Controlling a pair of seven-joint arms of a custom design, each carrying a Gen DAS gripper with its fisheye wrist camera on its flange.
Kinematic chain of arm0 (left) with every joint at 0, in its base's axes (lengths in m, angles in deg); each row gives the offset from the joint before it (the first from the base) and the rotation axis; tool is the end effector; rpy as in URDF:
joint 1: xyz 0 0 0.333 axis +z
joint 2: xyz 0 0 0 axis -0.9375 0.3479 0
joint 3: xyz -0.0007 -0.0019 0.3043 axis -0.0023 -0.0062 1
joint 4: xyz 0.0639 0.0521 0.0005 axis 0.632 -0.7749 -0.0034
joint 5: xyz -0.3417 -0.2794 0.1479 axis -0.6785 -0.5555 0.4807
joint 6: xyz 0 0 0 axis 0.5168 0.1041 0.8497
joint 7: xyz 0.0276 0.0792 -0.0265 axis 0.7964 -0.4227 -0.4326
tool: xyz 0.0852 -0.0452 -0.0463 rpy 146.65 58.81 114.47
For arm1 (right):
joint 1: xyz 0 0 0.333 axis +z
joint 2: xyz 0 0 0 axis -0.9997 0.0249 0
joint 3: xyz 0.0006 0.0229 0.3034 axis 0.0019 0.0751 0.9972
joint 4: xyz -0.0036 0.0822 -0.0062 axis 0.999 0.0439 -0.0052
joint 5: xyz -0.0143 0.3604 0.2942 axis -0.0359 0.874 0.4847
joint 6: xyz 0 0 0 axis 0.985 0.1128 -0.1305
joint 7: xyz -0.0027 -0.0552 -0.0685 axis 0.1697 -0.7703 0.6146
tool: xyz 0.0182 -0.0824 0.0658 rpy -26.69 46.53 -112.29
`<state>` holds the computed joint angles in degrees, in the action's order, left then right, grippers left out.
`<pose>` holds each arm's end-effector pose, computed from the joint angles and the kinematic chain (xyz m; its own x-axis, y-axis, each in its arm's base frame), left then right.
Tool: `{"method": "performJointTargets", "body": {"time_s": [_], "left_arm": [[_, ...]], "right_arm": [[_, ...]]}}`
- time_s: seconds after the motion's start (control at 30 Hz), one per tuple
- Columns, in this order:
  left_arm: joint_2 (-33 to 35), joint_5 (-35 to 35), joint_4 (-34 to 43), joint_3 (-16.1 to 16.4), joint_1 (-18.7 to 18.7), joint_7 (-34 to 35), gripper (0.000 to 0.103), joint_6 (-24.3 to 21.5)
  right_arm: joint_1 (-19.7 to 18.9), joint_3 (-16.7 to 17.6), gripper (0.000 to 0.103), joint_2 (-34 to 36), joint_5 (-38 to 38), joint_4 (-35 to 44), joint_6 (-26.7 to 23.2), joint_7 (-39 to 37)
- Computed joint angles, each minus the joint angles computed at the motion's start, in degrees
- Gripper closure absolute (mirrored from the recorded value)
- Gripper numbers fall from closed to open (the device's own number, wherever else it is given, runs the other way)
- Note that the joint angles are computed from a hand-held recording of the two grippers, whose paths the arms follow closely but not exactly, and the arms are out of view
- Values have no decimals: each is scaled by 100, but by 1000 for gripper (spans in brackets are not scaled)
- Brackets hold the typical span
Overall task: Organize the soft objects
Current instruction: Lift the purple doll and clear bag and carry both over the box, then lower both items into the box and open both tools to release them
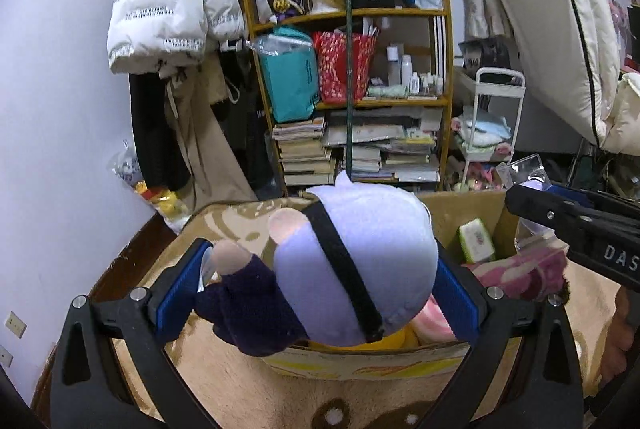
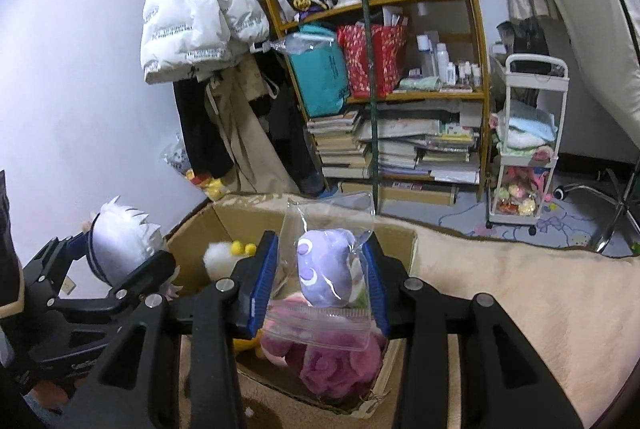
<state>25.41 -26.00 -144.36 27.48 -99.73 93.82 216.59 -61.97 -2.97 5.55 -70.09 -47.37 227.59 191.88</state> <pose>0.6561 -0.4551 0.4909 -0.3089 -0.9419 -0.1320 -0.4753 0.2731 -0.8364 0.6141 0.3661 0.4753 -0.0376 -0.9686 -0.2456 -0.5378 0.2268 -0.8120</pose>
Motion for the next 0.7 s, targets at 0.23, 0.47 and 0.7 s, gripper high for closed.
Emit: {"method": "performJointTargets", "body": {"time_s": [0.23, 0.47, 0.7], "left_arm": [[212, -223, 186, -33, 3, 328, 1, -69], [247, -501, 217, -79, 14, 611, 1, -136], [232, -714, 206, -57, 4, 702, 1, -189]], "right_arm": [[-94, 3, 56, 97, 606, -31, 385, -387], [-5, -120, 56, 61, 705, -120, 523, -331], [43, -133, 51, 58, 635, -99, 407, -286]]}}
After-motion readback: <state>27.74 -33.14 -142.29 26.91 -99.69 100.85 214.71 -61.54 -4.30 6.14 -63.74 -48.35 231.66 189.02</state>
